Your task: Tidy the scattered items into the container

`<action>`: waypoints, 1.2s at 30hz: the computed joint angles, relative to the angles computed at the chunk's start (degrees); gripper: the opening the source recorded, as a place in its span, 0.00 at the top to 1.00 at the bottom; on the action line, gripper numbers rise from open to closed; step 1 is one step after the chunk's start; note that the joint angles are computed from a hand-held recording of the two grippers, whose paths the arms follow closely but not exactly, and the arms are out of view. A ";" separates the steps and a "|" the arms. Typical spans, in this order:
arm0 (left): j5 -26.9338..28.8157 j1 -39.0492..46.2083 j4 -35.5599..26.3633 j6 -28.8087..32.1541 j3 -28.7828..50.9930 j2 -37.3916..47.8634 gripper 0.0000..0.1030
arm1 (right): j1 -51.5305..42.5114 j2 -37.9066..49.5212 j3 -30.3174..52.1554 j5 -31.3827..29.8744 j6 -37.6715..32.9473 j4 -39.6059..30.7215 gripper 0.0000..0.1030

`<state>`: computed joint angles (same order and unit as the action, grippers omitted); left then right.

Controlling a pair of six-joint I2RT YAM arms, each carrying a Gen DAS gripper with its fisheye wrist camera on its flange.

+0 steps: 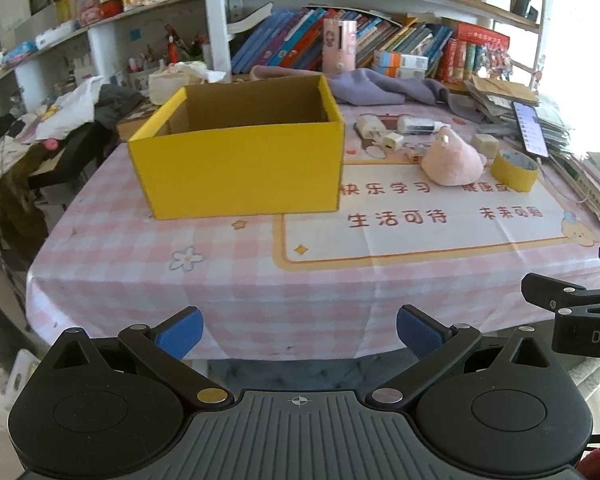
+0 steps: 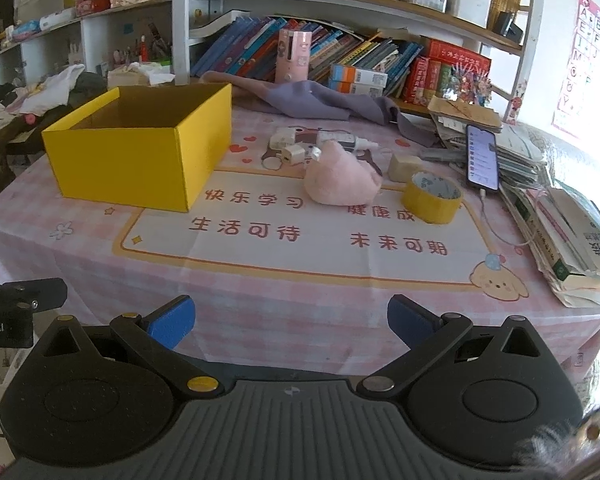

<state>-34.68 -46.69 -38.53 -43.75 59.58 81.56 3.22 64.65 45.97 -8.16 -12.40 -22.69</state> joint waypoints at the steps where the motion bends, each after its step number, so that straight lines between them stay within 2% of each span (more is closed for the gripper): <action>1: 0.43 0.09 0.72 0.78 0.29 0.53 0.00 | -0.37 0.06 0.04 0.13 -0.10 0.11 0.00; 7: 3.30 0.91 3.76 5.57 2.65 3.63 0.00 | -3.21 1.93 0.74 0.03 -0.15 1.11 0.00; 15: 7.69 3.36 7.00 8.42 5.39 7.80 0.00 | -4.42 6.56 3.45 0.00 -1.56 2.02 0.00; 25: 12.96 5.40 12.96 16.32 11.58 15.65 0.00 | -7.96 14.89 8.34 0.48 -1.09 3.97 0.00; 31: 16.73 6.64 14.20 20.17 19.27 23.04 0.00 | -10.34 21.90 13.81 -0.07 -0.88 5.21 0.00; 36: 18.41 7.17 12.29 20.83 29.34 30.53 0.00 | -12.88 28.42 21.18 -0.54 -2.91 3.86 0.00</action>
